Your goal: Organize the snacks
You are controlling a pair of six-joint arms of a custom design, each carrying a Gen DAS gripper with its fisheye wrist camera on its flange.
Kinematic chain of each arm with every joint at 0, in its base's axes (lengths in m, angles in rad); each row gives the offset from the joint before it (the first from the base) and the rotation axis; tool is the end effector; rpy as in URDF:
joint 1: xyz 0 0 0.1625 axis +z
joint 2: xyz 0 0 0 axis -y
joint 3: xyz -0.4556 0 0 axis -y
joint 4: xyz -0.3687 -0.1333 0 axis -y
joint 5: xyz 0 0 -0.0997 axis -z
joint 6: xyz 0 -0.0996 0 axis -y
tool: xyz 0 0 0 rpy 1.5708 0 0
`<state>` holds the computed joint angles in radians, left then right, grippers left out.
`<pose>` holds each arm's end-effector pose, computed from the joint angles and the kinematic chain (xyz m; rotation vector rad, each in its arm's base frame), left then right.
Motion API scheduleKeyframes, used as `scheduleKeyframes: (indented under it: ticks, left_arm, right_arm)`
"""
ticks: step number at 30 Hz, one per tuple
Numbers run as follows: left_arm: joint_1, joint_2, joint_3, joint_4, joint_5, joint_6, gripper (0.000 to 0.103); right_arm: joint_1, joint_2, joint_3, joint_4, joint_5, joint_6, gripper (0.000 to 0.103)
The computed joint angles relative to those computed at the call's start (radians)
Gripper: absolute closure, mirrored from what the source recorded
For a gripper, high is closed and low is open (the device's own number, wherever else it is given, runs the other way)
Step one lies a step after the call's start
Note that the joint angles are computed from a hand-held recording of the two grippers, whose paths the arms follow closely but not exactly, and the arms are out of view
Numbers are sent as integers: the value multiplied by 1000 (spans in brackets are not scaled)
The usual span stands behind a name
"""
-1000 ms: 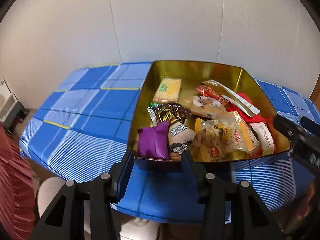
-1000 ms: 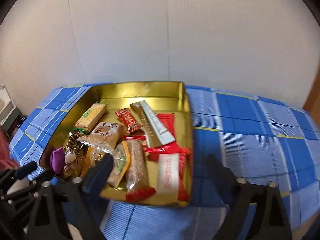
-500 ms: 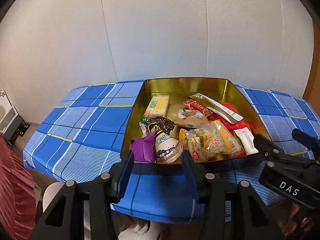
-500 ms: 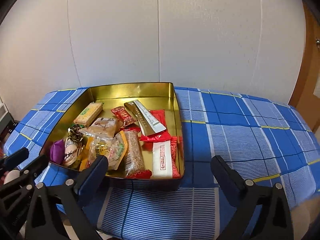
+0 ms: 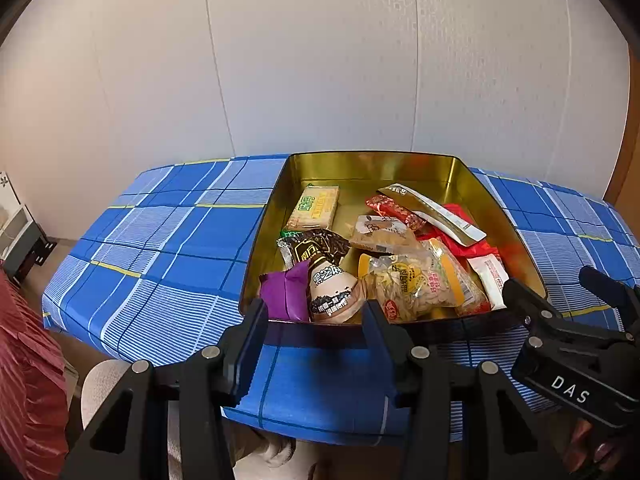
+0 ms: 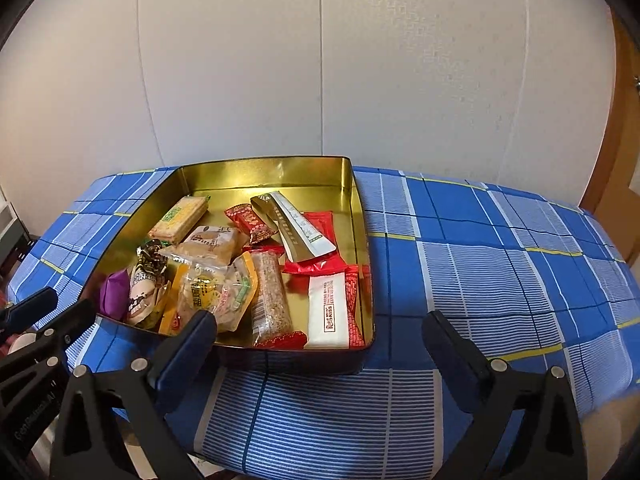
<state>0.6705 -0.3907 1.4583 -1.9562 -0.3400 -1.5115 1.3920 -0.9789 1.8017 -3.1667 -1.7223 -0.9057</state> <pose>-0.3724 -0.5853 -0.0756 -0.1171 1.9587 -1.0159 0.0017 -0.6558 0.2695 0.8196 -2.3730 0.7766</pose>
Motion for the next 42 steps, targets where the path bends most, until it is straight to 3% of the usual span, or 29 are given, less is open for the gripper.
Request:
scheduleKeyframes:
  ticks: [42]
  left_arm:
    - [0,-1,0,-19,-15,22,53]
  right_arm:
    - [0,4,-4,20,-18,3,0]
